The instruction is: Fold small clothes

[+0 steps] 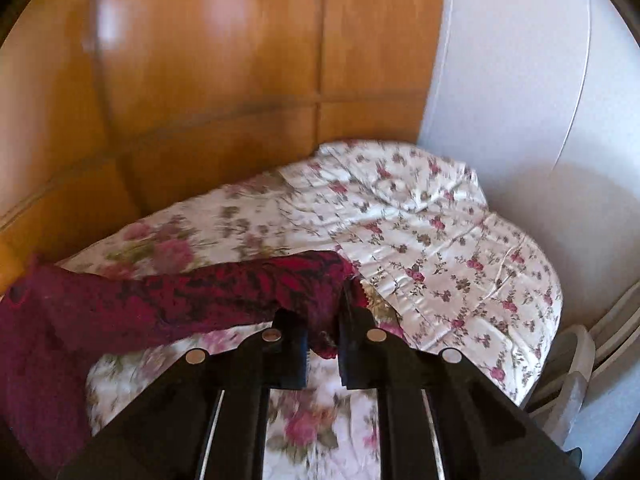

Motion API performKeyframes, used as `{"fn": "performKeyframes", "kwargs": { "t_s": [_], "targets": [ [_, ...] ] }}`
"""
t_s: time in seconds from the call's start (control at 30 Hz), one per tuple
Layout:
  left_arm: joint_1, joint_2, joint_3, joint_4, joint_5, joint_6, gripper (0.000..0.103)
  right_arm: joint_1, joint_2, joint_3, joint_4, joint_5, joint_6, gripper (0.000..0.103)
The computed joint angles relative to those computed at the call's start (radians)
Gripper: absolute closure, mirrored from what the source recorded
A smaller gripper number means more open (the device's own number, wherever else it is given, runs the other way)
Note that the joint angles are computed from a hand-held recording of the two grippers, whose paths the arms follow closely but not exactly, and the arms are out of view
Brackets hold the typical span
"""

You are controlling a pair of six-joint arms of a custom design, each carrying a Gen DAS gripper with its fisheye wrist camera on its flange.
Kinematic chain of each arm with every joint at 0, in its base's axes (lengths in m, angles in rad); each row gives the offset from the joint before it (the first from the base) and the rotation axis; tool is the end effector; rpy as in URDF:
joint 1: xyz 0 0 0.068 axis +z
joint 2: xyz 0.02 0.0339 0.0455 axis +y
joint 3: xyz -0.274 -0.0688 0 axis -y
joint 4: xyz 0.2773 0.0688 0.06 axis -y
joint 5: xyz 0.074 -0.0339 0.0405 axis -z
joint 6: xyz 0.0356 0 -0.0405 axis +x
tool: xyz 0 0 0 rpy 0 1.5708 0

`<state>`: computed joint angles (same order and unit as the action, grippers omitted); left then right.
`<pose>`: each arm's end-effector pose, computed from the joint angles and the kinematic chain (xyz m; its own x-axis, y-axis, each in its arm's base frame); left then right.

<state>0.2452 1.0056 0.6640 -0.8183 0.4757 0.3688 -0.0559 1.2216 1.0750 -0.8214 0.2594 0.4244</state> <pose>0.1949 0.0320 0.2117 -0.8434 0.1193 -0.5239 0.2848 0.9260 -0.2476 0.2699 -0.0242 0.3005 -0.6675 0.4360 -0.6037 0.5202 0.8531 0.0409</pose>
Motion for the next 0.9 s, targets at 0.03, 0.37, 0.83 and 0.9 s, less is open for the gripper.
{"fn": "performKeyframes", "kwargs": {
  "t_s": [0.03,0.37,0.83,0.9],
  "targets": [
    [0.0,-0.002,-0.002,0.002,-0.002,0.003,0.03,-0.033,0.046,0.023,-0.006,-0.028,0.005,0.093],
    [-0.008,-0.009,-0.02,0.024,-0.003,-0.015,0.025,-0.163,0.15,-0.034,0.199,-0.096,0.21,0.033],
    [-0.066,-0.03,-0.053,0.068,-0.048,-0.056,0.017,-0.094,0.274,-0.276,0.612,-0.44,0.427,0.045],
    [-0.066,-0.035,-0.058,0.073,-0.051,-0.053,0.017,-0.083,0.315,-0.193,0.533,-0.408,0.363,0.085]
  ]
}}
